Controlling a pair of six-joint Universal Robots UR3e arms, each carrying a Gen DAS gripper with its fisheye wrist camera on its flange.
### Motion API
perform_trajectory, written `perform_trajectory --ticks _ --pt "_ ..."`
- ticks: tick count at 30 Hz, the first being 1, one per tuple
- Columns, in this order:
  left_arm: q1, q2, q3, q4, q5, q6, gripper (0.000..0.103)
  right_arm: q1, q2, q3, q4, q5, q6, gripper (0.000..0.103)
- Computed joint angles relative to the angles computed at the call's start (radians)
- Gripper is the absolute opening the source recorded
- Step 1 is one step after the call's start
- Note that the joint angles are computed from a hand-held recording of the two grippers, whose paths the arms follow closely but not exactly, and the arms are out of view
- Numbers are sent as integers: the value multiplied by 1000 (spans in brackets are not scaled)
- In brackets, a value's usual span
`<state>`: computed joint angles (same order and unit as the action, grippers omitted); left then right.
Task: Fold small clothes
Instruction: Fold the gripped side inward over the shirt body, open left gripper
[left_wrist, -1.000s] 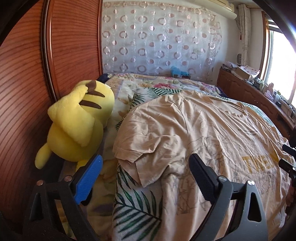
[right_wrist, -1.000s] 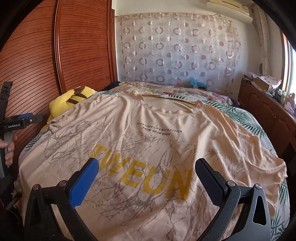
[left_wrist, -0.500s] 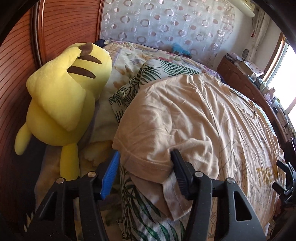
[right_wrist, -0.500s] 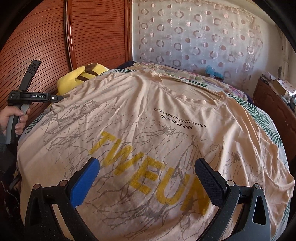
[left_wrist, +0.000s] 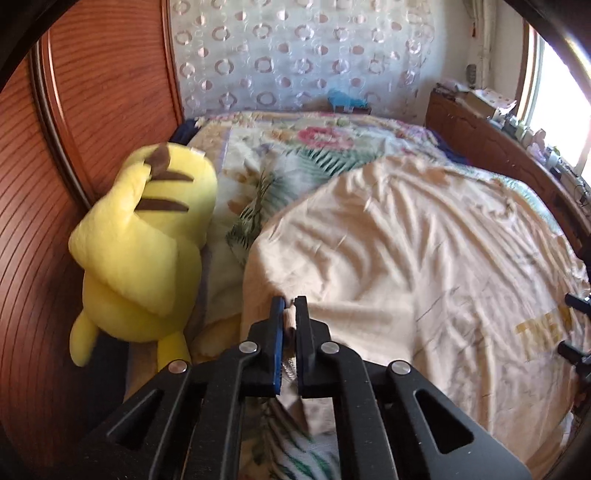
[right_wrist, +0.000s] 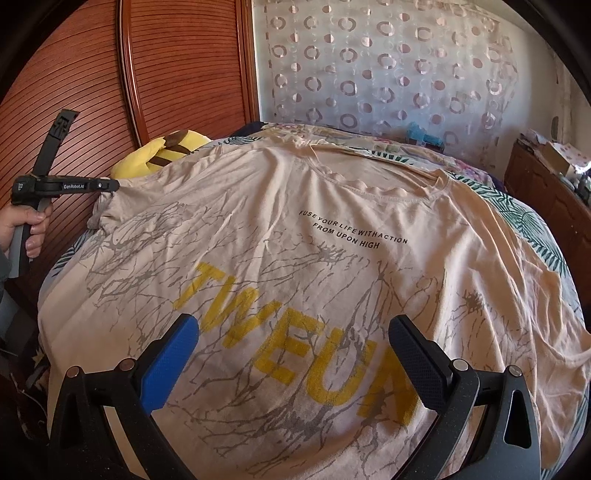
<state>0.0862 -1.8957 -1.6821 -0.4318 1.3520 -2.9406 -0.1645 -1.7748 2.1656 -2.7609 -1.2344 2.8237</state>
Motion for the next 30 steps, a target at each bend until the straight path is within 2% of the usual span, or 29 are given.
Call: perform_trajectory --ticks 5,8,9,10,11,13,14,16,26,30 --pt "-85 5 105 -60 -35 21 6 14 11 -1 -13 -14 12 102" --pt "-168 -15 169 -76 -8 42 6 17 13 -4 -11 -20 13 102" --pt "-193 -20 184 -80 -3 54 9 20 13 -3 -12 -23 14 102" --pt "-207 -21 192 -85 -8 59 19 21 14 -6 -9 -25 14 102" --pt "-213 -14 186 -82 -27 65 34 23 14 -6 -9 -27 15 102" --pt "-210 14 148 -65 -71 77 51 24 13 -4 -11 -28 15 102" --pt "-213 28 134 -64 -74 79 65 23 13 -4 -10 -27 13 102" --pt "-220 57 92 -33 -56 78 79 23 13 -3 -12 -27 14 102" --pt "-175 33 -99 81 59 62 79 16 10 -2 -4 -21 6 102" --pt "-122 -1 -132 91 46 54 79 22 9 -6 4 -28 4 102"
